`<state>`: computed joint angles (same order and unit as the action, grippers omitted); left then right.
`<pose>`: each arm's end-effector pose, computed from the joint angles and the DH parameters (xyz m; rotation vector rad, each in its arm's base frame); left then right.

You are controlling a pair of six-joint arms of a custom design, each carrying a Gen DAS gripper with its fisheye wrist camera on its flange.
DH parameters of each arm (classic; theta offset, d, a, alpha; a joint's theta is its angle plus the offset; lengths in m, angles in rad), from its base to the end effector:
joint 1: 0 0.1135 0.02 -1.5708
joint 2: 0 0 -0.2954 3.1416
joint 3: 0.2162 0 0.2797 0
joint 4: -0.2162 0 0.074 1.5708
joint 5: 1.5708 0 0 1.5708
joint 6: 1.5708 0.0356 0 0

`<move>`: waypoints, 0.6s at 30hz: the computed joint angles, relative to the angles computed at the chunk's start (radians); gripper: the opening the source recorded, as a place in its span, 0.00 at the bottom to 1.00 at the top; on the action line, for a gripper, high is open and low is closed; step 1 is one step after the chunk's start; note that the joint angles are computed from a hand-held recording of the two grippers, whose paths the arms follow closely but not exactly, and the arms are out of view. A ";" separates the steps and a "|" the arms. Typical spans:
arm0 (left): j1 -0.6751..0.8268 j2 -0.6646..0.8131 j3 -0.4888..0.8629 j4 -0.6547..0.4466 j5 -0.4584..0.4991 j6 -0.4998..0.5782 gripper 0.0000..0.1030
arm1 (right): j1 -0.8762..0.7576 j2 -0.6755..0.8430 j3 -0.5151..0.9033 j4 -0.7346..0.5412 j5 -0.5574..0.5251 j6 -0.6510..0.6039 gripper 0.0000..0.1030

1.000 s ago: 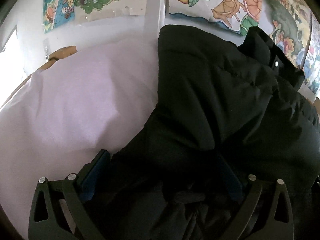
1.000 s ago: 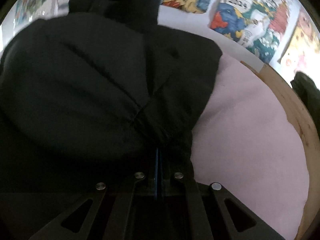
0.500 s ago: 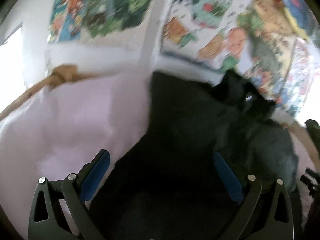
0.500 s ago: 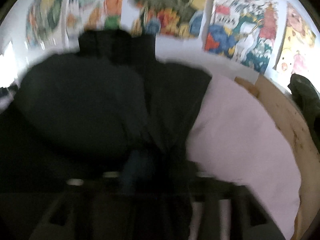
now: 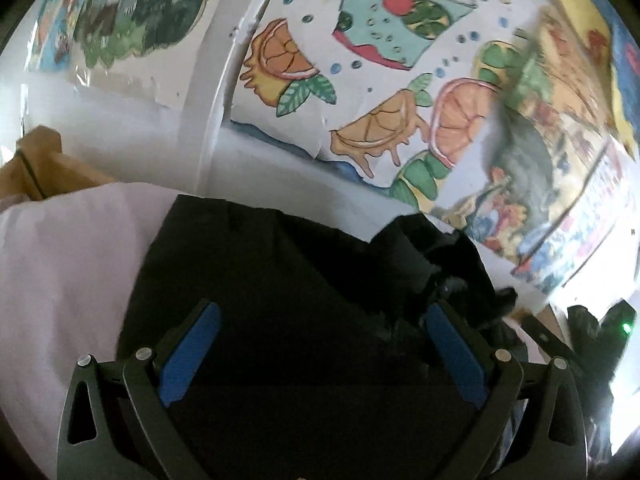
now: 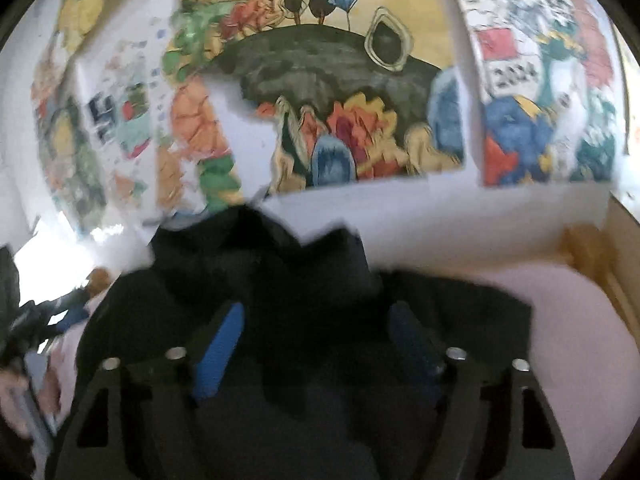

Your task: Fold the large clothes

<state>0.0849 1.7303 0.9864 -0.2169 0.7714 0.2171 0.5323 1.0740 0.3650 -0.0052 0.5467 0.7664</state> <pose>0.3664 0.0063 0.1827 0.4477 2.2880 -0.8188 0.1856 0.0879 0.1725 0.5243 2.1024 0.1134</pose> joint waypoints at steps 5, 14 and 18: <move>-0.006 0.045 0.058 -0.047 0.002 -0.007 0.99 | -0.158 0.204 0.092 0.065 -0.100 -0.022 0.28; 0.079 0.114 0.163 -0.333 0.261 0.137 0.98 | 0.193 -0.145 -0.042 -0.134 0.119 0.023 0.10; 0.095 0.141 0.190 -0.469 0.328 0.189 0.98 | 0.567 -0.182 0.012 -0.424 0.390 0.262 0.09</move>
<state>0.1799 1.8708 1.1763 -0.6859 1.0990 0.4056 1.0991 0.8917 0.3774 -0.4291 0.9369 1.0283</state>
